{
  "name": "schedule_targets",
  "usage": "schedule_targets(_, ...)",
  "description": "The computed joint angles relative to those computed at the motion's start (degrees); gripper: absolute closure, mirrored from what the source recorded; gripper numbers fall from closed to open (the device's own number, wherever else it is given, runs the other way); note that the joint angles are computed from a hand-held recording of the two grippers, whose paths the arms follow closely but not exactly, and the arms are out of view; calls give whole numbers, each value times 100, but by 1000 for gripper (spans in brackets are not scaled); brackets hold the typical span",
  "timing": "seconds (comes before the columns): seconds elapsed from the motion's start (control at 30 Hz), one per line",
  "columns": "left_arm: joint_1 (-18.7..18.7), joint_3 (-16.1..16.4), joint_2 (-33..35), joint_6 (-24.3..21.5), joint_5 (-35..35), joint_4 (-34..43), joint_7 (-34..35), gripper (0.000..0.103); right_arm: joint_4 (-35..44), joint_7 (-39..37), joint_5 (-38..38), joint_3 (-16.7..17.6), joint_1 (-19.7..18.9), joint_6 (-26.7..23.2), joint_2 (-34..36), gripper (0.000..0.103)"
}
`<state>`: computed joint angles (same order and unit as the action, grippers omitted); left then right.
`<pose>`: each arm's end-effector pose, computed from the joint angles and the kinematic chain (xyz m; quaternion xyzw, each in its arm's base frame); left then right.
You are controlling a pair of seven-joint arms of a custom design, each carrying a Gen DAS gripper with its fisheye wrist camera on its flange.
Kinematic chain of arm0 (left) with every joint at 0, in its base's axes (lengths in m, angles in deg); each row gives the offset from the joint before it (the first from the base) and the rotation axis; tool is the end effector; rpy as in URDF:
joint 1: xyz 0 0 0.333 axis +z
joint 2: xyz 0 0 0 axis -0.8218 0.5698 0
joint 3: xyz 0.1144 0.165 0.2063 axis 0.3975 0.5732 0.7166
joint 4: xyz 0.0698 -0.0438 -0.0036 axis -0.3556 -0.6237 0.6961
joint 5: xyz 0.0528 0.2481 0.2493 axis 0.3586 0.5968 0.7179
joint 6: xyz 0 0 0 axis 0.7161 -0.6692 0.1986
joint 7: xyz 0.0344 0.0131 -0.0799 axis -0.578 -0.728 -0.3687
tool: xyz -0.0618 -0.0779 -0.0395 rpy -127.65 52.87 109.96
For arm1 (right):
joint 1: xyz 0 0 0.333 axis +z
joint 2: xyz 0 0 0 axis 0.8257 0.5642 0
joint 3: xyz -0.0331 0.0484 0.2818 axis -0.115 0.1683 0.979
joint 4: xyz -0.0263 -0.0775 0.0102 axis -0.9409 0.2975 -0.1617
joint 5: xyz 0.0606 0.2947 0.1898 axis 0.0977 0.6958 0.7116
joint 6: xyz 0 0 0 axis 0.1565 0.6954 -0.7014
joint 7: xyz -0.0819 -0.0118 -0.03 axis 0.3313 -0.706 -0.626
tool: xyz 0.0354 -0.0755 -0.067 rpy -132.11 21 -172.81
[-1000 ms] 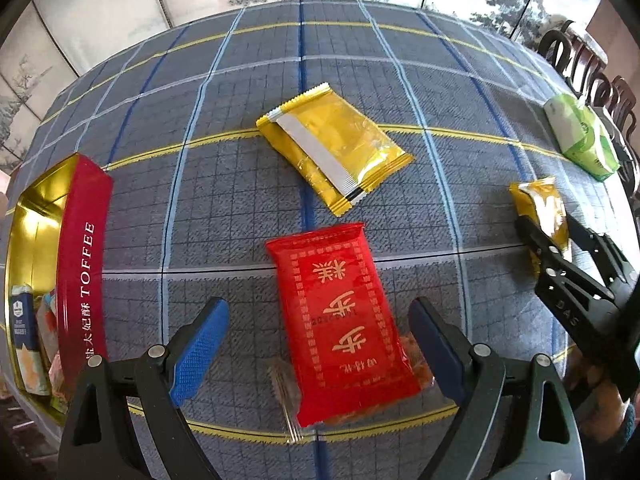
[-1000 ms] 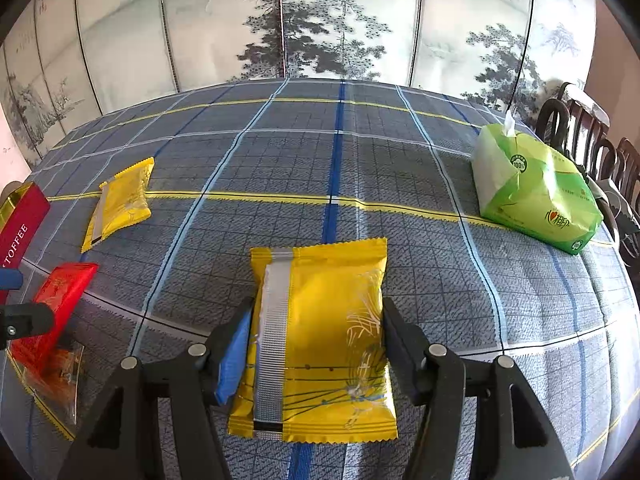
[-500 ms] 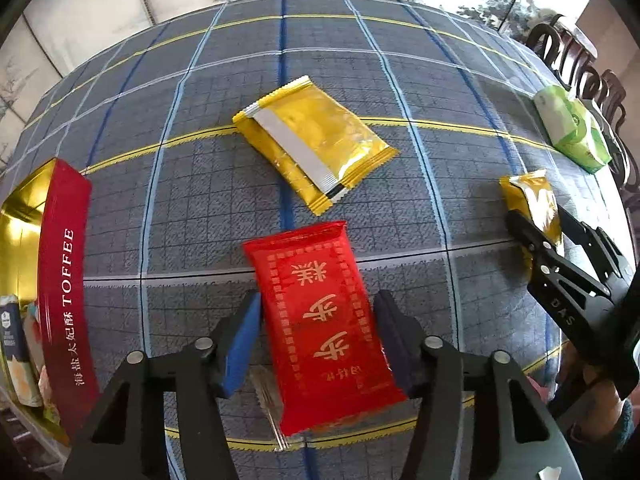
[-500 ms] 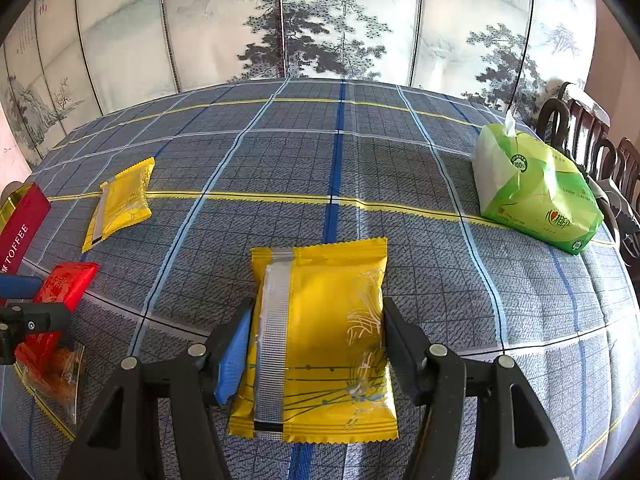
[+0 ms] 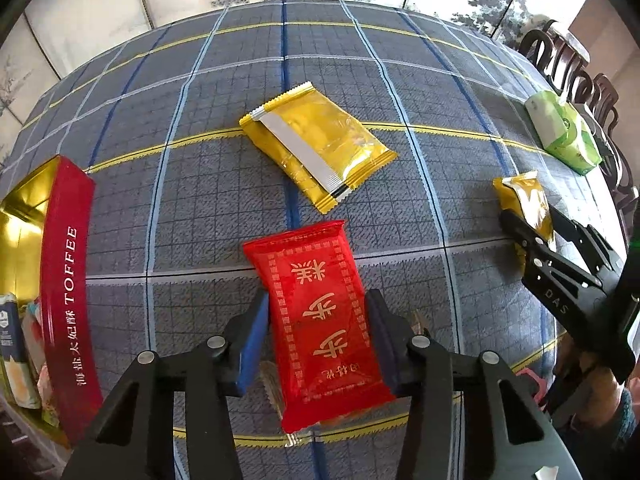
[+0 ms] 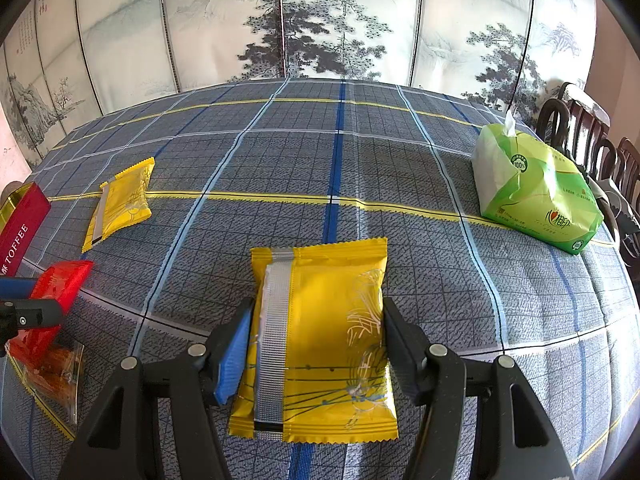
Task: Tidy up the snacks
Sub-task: 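Carry the red snack pack over the gold tin with the left tool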
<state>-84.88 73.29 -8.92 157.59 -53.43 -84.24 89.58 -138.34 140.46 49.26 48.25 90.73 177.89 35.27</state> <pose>0.5351 -0.4408 0.3662 -0.6573 0.7358 -0.1422 0.0797 0.5440 0.3481 0.3743 -0.6982 0.6528 -0.2015 0.2140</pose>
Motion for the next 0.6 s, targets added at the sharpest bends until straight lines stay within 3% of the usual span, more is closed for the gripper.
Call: schedule_targets(0.6,220,-65,-1026,533,148,-1297,-163,59,-26,-34,17,2,-2,14,-21,40)
